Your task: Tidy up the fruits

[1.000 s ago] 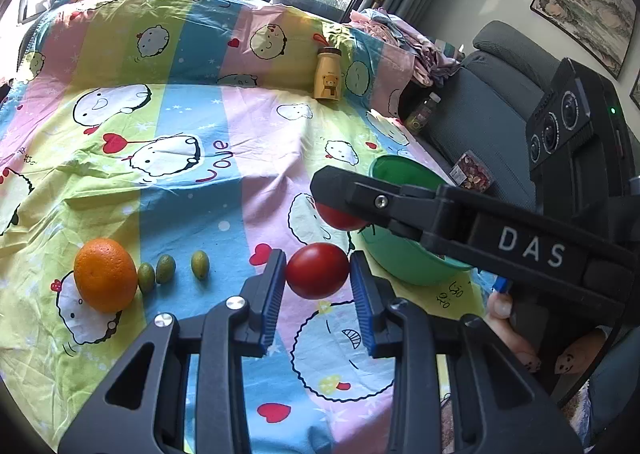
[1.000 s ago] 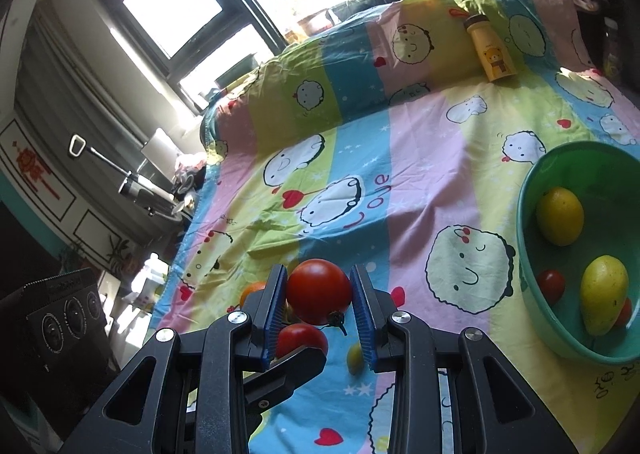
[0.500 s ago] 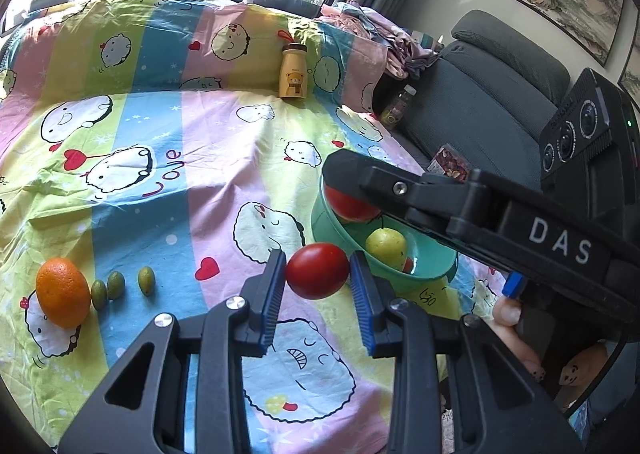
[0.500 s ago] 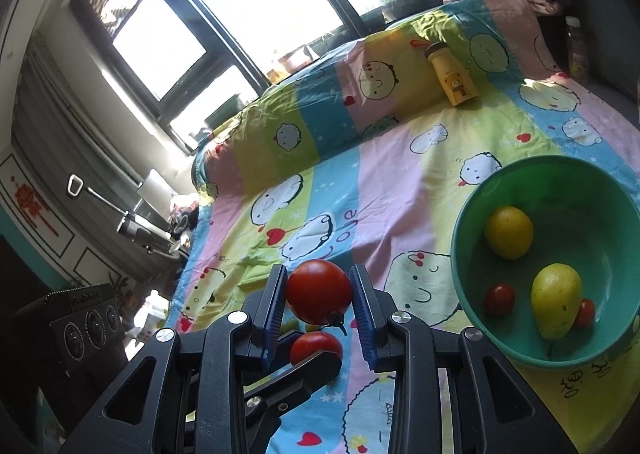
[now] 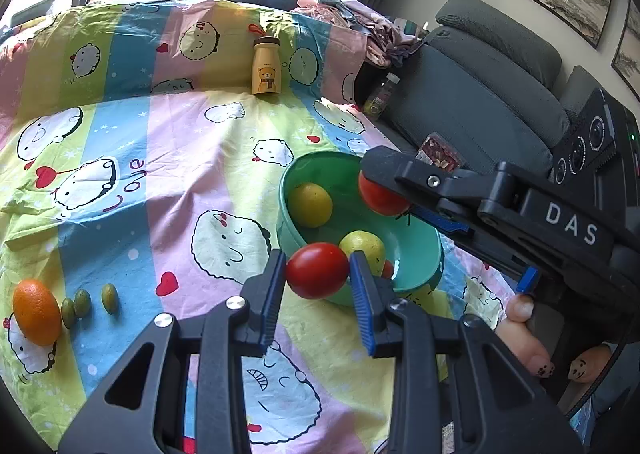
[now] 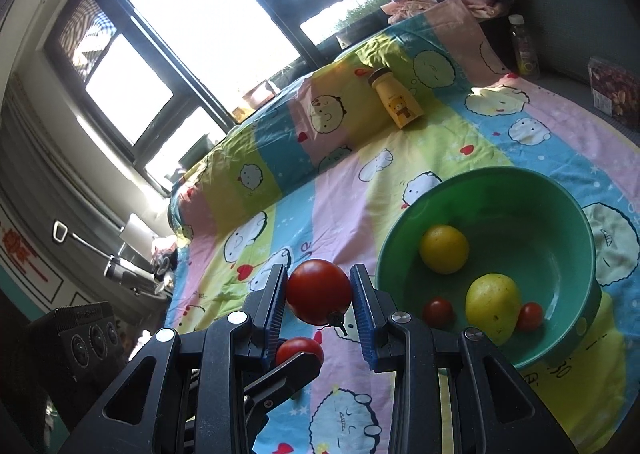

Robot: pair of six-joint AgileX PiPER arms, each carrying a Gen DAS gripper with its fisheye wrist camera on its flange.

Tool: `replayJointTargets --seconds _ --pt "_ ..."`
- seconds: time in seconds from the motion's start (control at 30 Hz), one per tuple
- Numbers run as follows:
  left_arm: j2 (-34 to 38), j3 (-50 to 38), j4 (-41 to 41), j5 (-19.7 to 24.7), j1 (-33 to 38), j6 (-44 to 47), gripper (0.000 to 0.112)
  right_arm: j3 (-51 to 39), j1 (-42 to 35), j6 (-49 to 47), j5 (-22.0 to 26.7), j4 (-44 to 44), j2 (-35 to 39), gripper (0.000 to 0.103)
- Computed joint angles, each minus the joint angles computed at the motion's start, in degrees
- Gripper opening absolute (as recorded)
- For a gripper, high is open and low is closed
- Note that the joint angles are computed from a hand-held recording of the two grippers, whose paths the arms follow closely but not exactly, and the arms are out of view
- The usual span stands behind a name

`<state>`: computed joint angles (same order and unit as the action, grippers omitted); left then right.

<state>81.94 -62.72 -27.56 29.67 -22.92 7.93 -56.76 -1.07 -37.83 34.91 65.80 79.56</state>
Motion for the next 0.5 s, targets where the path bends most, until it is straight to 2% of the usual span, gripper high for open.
replayJointTargets --seconds 0.23,0.4,0.5 --pt "3.28 -3.01 -0.52 -0.31 -2.22 0.40 0.029 0.76 -3.59 0.15 0.55 0.47 0.17 0.034" --pt "5.98 -5.38 -3.99 0.28 -2.84 3.75 0.029 1.26 -6.11 -2.25 1.66 3.19 0.85 0.034" --pt "7.67 -6.91 0.35 1.05 -3.43 -0.71 0.029 1.15 -6.55 -0.83 0.83 1.58 1.21 0.034"
